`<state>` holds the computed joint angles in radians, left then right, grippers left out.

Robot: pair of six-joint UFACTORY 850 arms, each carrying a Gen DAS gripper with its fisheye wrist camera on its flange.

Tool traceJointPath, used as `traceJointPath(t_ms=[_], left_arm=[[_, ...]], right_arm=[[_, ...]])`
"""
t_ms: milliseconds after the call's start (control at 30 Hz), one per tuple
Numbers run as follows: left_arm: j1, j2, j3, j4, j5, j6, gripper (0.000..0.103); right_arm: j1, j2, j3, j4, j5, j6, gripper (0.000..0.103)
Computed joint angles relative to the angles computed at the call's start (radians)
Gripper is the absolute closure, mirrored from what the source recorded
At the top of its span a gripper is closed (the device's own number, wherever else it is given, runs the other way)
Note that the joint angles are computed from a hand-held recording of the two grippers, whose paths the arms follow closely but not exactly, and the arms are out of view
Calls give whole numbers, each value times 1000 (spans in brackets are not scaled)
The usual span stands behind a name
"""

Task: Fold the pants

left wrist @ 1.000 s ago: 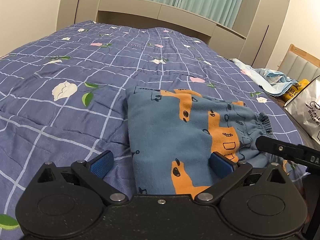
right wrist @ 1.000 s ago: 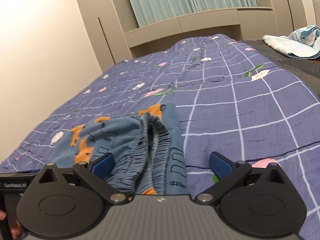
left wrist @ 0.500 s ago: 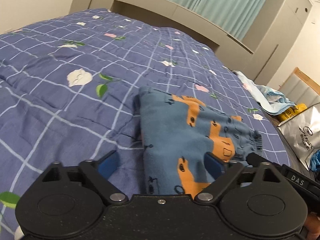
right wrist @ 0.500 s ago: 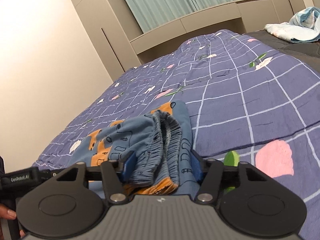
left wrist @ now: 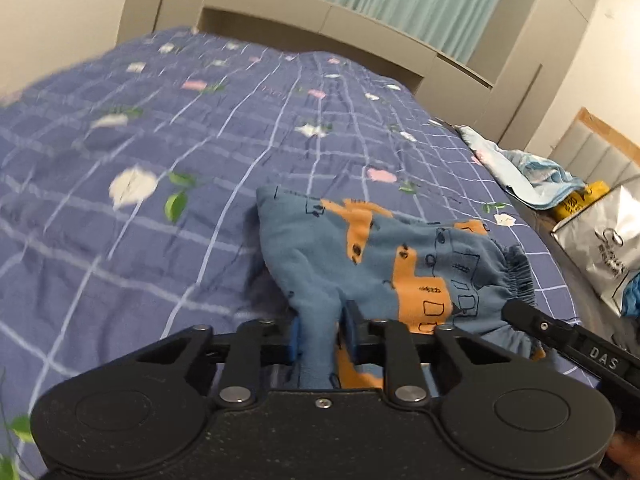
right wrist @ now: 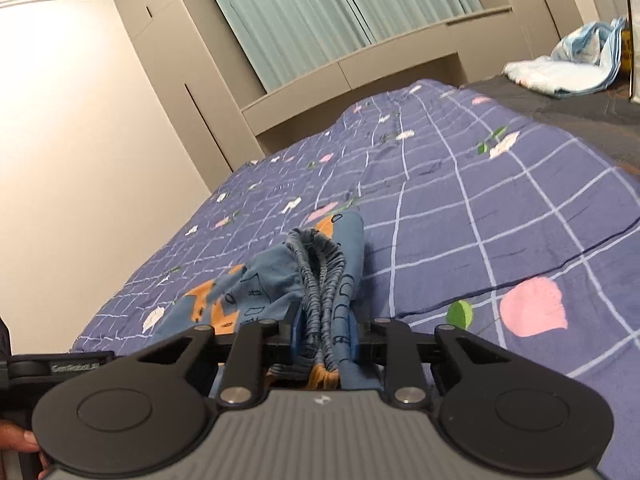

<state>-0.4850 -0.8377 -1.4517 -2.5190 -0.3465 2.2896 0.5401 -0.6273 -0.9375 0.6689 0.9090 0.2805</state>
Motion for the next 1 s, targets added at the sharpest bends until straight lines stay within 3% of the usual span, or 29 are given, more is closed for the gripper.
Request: traceJointPath(t_ms=[400,533,800,1000], left_arm=[[-53,-15,-40,211,-57,-134,86],[-67,-21,-37,173,-48,-106,85],[-63,-29,-55,235,-35,-156,84],[-64,-19,-42,220,-30,-173,73]], right_arm=[[72,100,96,295,79,-188,80],[68,105,120,309,53,-167,80],[80,75,116,333,64,-115,80],[73,91,122,349,40,-147,62]])
